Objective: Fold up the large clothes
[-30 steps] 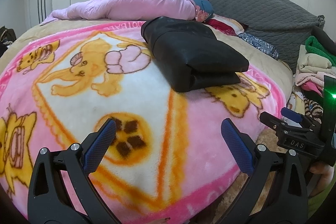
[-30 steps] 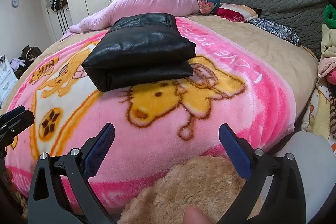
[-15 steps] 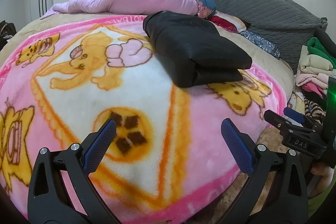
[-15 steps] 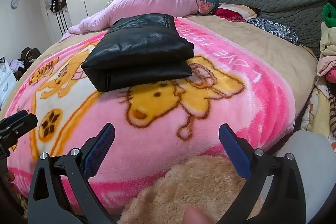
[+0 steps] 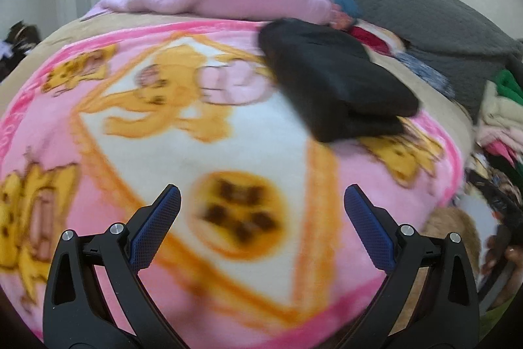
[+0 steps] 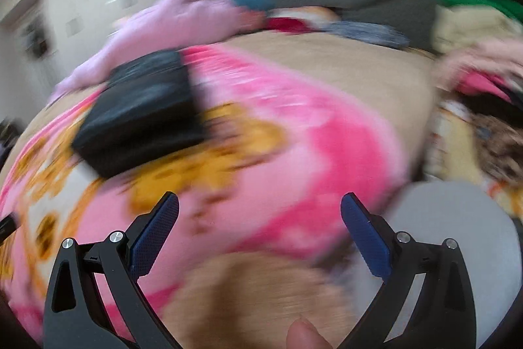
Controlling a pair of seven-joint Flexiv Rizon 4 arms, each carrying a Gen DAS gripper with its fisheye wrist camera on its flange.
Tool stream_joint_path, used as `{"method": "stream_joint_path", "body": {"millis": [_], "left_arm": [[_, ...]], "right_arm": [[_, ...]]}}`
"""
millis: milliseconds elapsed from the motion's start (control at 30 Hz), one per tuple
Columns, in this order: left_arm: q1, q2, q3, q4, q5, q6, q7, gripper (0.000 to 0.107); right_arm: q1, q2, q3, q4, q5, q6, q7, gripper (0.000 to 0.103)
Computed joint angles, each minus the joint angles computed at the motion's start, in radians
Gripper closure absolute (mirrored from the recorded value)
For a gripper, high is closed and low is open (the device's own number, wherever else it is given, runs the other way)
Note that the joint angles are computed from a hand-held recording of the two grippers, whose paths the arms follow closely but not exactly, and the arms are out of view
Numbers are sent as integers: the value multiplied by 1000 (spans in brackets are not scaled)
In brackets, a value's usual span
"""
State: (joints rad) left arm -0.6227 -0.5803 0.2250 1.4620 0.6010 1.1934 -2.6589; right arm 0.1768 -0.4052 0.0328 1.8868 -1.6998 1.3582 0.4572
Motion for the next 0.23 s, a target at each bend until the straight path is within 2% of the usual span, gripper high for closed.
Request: {"method": "stream_joint_path", "body": {"millis": [33,100,233], "left_arm": [[14,27,10,36,1,7,-1,13],[25,83,50,98,28,-13,-29,13],[80,208,109,220,103,-113,-74,13]], "right_arm": [[-2,30,-9,44,71,-74,-16,4],[-7,58,-24,94,169,-148,-38,4],[-24,92,-50,184,414,-340,-84,4]]}}
